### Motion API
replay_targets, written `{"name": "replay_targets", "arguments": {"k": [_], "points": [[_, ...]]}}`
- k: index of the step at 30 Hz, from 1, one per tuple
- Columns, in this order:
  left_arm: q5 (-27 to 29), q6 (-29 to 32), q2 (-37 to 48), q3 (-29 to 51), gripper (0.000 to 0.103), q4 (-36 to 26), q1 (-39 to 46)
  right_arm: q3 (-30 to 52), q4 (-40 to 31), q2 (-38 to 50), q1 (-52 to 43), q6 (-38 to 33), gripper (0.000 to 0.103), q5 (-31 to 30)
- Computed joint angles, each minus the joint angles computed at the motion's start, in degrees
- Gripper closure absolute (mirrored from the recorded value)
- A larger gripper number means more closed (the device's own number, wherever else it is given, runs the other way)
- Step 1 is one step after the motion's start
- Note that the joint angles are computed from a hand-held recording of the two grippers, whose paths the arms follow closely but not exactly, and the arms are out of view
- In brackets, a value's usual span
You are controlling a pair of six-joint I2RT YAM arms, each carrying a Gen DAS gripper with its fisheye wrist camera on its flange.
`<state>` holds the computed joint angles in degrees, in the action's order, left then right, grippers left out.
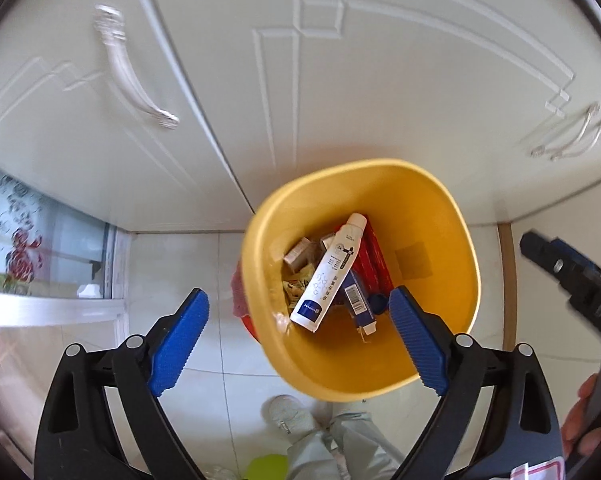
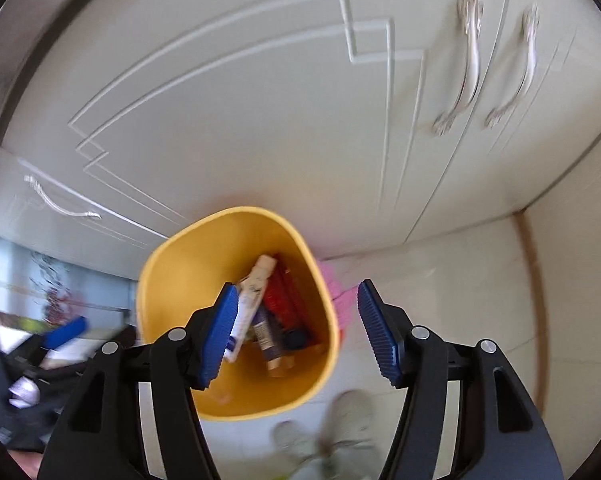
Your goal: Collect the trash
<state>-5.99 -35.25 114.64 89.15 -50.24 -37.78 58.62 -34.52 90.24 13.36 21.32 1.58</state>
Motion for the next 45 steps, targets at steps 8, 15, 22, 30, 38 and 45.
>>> {"name": "replay_targets", "arguments": {"k": [8, 15, 22, 30, 38, 45], "points": [[-4.11, -6.76, -7.74, -1.65, 0.008, -3.09, -1.75, 2.92, -8.52, -2.81, 3.94, -0.71, 0.04, 3.63], [-4.9, -9.98, -13.85, -2.75, 0.006, -6.67, -3.79, 4.74, -14.73, -7.1, 7.67, 0.43, 0.04, 5.16], [-6.21, -11.77, -15.73, -1.46, 0.006, -10.45, -5.26, 5.96, -18.2, -9.2, 9.72, -0.87, 0.04, 6.09], [-7.6, -12.18, -15.03, 0.59, 0.005, -12.98, -6.5, 6.54, -20.0, -9.66, 9.23, -1.47, 0.04, 5.09], [-7.29, -12.39, -14.66, 1.65, 0.005, -13.68, -6.78, 6.79, -20.46, -9.46, 9.75, -0.88, 0.04, 5.36], [-7.2, -12.49, -14.43, 2.15, 0.005, -14.01, -6.26, 7.37, -20.52, -9.21, 9.93, -1.22, 0.039, 5.23]]}}
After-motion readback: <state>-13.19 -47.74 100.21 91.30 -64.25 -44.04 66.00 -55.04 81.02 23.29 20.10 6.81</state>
